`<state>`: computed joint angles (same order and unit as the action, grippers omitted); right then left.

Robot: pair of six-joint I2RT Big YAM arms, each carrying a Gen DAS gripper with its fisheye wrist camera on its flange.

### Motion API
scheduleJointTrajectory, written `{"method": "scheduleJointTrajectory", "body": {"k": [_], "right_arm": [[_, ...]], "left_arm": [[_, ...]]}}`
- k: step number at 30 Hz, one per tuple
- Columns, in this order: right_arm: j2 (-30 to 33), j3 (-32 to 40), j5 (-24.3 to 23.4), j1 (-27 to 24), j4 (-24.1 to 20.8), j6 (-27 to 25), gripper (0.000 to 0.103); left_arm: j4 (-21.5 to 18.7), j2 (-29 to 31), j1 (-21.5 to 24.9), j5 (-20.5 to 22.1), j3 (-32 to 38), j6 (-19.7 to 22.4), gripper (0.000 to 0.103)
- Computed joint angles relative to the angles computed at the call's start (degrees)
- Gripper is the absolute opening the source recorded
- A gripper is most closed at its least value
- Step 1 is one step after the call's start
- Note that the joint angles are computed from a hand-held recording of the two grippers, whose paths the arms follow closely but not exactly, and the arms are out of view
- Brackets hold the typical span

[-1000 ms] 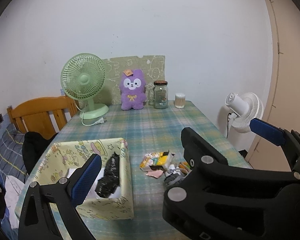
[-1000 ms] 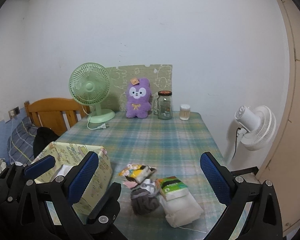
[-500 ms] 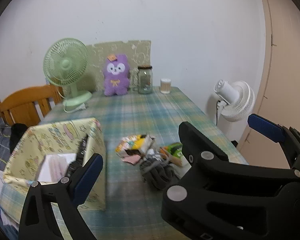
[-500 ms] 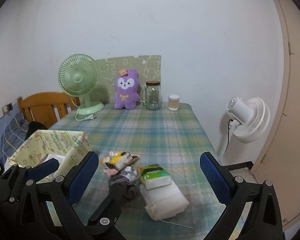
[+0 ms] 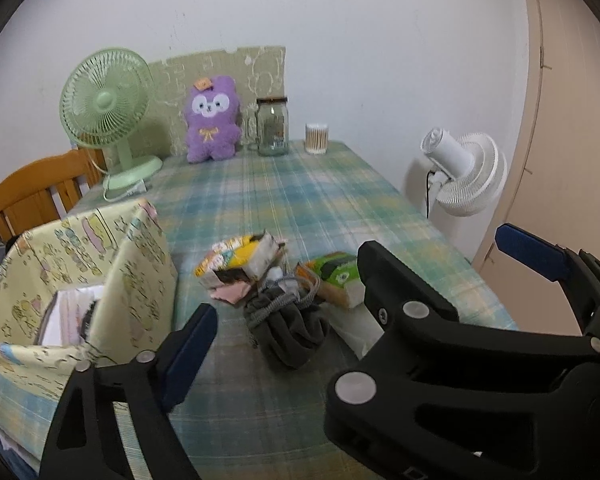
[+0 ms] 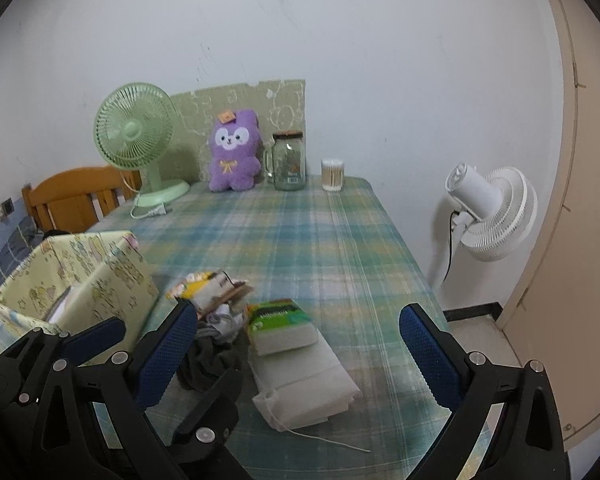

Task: Organize soft objects
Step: 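Grasp the grey drawstring pouch with the left tool while the right tool grasps the green tissue pack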

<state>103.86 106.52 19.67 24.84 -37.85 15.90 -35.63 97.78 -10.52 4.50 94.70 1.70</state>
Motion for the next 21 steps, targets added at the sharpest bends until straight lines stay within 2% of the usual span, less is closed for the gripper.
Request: {"method": "scheduleJointTrajectory", "body": {"k": [3,11,21], "right_arm": [[0.8,0.4,-1.4,-0.5,-0.9,0.4,0.099],[2.9,1.6,-3.5,-1.5,-2.8,1.1,0.099],[5.6,3.8,-6.3,-2.3,-4.5,1.1,0.099]], "left_arm": [[-1.2,1.1,-0.1,0.3,0.8,-0.3,0.083],[-3.2,4.0,-0.3,-0.9,3.1,-1.2,0.078],[-5.8,7.2,0.2,-2.4,5.8,-2.8,0.06]]}}
